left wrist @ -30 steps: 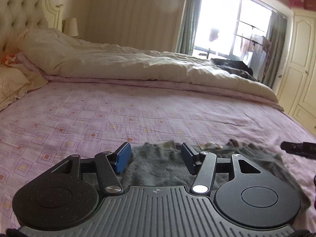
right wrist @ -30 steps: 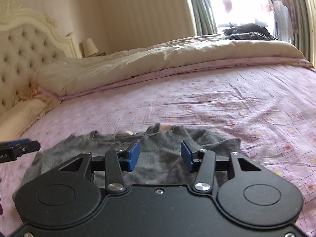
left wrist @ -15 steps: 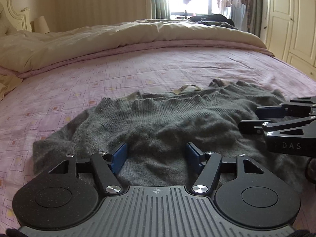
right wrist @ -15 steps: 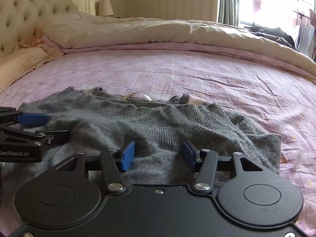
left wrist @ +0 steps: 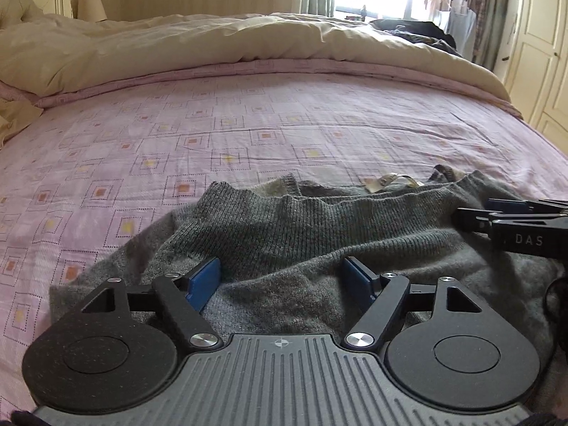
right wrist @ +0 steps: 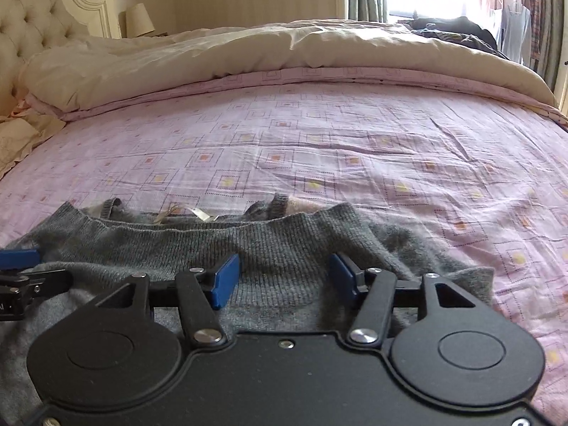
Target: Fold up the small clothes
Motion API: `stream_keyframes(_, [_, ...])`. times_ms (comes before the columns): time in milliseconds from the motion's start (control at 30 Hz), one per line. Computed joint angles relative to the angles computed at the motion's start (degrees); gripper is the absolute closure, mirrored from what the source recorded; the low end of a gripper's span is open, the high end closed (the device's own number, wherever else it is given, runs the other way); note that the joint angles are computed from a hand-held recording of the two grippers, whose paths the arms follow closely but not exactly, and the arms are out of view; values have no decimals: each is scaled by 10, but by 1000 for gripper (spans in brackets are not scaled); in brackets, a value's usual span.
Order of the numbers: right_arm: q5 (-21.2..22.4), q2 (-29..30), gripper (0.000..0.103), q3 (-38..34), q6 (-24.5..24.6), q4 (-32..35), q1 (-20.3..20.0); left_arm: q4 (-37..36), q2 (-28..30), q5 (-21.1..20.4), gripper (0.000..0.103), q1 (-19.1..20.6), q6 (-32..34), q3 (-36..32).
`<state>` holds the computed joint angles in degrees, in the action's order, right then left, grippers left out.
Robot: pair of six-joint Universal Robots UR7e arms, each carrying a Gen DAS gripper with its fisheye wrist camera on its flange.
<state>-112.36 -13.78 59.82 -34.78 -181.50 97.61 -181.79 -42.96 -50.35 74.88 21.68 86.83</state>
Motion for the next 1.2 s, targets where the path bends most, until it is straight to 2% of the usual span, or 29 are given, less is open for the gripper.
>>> stream_keyframes(133, [40,-44,40,65,-34,-13,12,12,-39,-14,30,0,-34,34])
stream_keyframes(233, [66,-53,41,73,-42,43,21,-8,-59,-18,30,1,-22,62])
stream_keyframes(333, [57,-27,47,40,-40,99,30,-6,-62,-16,29,9,-9,72])
stream_keyframes(433, [14,22,47,-26,-47,134,38,-41,-59,-25,29,10,14,84])
stream_keyframes(633, [-4,91,46,-134,-31,133,39,-45,-65,-32,29,10,4,88])
stream_keyframes(767, [2,102,45,-167,-7,156,36,-42,-73,-35,29,5,-5,89])
stream_keyframes(900, [16,90,45,-146,-14,144,31,-31,-60,-28,29,2,-1,63])
stream_keyframes(1000, [22,76,44,-120,-22,115,31,28,-35,6,29,7,0,20])
stream_keyframes(1100, [46,37,43,-51,-39,63,30,13,-4,44,16,10,38,-13])
stream_keyframes(1200, [68,-12,43,41,-67,5,26,47,-14,31,18,14,-10,-20])
